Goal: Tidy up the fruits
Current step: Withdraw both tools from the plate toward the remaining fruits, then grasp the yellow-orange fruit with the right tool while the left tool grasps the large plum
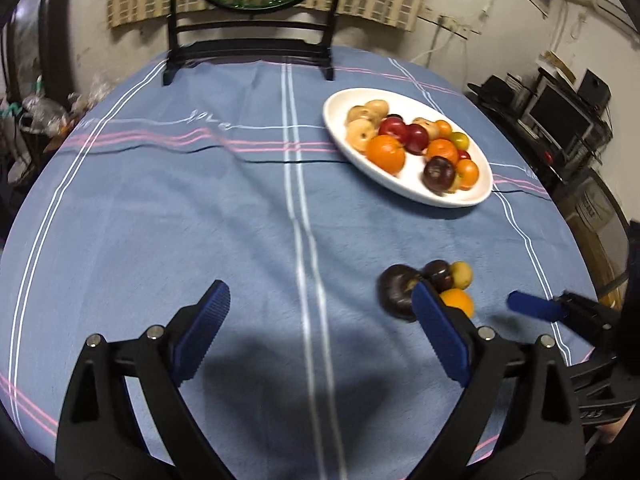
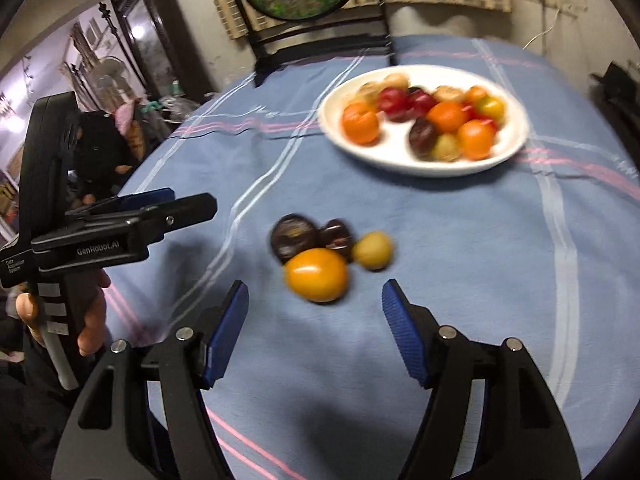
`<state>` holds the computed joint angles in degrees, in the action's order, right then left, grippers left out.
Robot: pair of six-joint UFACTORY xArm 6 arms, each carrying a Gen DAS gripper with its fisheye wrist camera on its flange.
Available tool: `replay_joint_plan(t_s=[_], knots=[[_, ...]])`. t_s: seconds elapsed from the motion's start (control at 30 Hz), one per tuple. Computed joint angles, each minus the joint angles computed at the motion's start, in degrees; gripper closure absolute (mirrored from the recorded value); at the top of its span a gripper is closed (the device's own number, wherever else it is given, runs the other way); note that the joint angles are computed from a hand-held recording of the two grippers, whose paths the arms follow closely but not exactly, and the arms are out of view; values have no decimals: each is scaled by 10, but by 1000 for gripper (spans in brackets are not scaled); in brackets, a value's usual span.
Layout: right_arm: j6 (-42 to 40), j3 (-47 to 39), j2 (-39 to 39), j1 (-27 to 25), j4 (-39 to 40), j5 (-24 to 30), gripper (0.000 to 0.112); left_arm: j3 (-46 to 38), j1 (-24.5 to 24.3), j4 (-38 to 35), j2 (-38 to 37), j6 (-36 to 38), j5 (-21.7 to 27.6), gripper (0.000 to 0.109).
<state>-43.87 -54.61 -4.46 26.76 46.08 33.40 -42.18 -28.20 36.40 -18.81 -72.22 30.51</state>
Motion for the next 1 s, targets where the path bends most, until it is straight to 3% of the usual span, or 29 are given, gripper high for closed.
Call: replay_joint_plan(t_s=[0.27, 0.37, 0.4, 0.53, 0.73, 0.83, 1.0], knots=[[20, -16, 42, 32, -18, -43, 43, 35, -8, 16, -43, -10, 13, 15], [35, -31, 69, 33, -34, -47, 56, 31, -15, 12, -36, 4, 6, 15], [39, -32, 77, 34, -39, -58, 66, 27, -18, 11, -32, 8, 6, 15], [2, -10, 48, 22, 11, -56, 68, 2, -27, 3, -2, 28, 12, 15], [8, 47, -24, -20, -6, -98, 68, -59, -43, 3, 77, 64, -4, 15], [6, 54, -32, -51, 10, -93, 68, -84, -48, -8, 117, 96, -24, 15], [-38, 62, -47, -81, 65, -83, 68, -126, -47, -54, 175, 165, -23, 26]])
